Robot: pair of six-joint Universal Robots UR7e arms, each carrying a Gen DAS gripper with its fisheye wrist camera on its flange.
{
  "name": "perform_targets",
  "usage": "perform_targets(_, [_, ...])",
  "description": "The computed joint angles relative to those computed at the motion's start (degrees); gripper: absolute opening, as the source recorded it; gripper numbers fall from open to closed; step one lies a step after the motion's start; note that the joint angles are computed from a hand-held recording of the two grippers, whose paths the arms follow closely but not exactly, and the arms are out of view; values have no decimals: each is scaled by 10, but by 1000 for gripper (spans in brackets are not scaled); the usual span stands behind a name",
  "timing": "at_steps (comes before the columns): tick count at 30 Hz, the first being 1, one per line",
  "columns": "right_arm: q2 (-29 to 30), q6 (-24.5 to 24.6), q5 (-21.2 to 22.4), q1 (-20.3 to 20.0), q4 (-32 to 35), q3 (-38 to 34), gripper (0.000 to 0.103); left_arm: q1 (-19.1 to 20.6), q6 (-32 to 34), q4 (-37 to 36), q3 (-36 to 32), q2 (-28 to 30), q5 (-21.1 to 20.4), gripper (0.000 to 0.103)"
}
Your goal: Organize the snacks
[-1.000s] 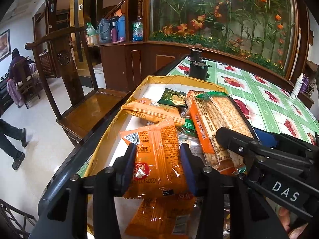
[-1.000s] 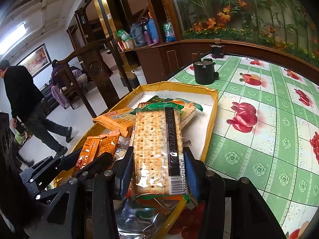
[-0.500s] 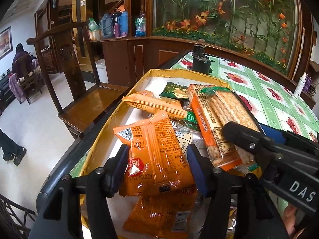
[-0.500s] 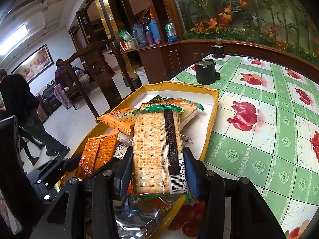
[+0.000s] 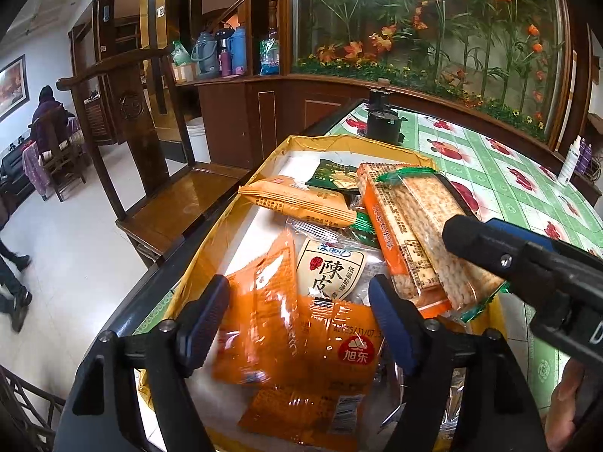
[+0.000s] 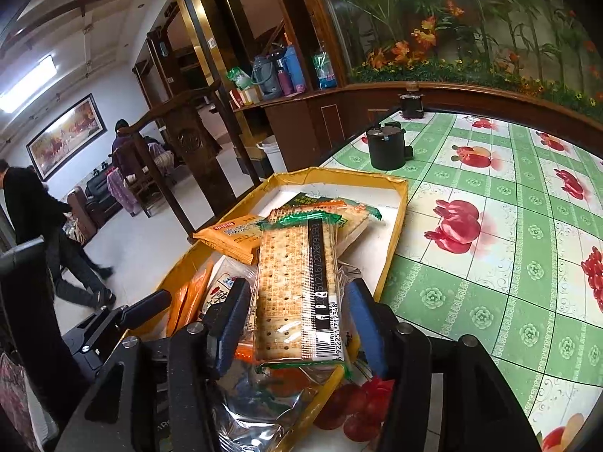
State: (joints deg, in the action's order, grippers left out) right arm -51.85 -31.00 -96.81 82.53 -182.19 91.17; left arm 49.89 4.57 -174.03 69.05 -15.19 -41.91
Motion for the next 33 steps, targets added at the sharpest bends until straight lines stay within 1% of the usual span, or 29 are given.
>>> perform_targets(4, [-5, 3, 6, -2, -1, 4, 60, -1, 0, -2, 3, -1, 0, 85])
perform_targets(7, [-10, 9, 13, -4, -3, 8, 60, 0, -3, -5, 9, -5, -5, 87])
perform_targets(10, [-15, 15, 27, -8, -12, 14, 60, 4, -12, -8, 18, -12, -20, 87])
perform_targets(13, [-18, 21, 31, -11, -13, 15, 60, 6, -15, -17, 27, -18, -31, 87])
perform_targets(17, [-18, 33, 35, -14, 7, 8, 60, 4, 0, -56, 41, -22, -35, 87])
perform_targets(20, [-21, 36, 41, -15, 7, 10, 60, 0, 11, -96, 53, -28, -37, 88])
perform_targets(21, [-21, 36, 42, -15, 5, 11, 60, -1, 14, -106, 56, -29, -36, 92])
perform_targets(23, [-21, 33, 41, -15, 2, 12, 60, -5, 27, -133, 59, -29, -30, 98])
perform_targets(26, [-20, 26, 37, -13, -6, 13, 60, -10, 54, -179, 62, -24, -18, 99])
perform_targets(29, [-19, 20, 33, -11, -16, 17, 60, -15, 66, -196, 60, -19, -4, 101])
perform_targets(31, [-20, 17, 32, -10, -25, 20, 60, -18, 73, -206, 54, -14, 14, 102])
perform_targets(33, [-21, 15, 31, -10, -32, 23, 63, -22, 89, -218, 46, -7, 36, 103])
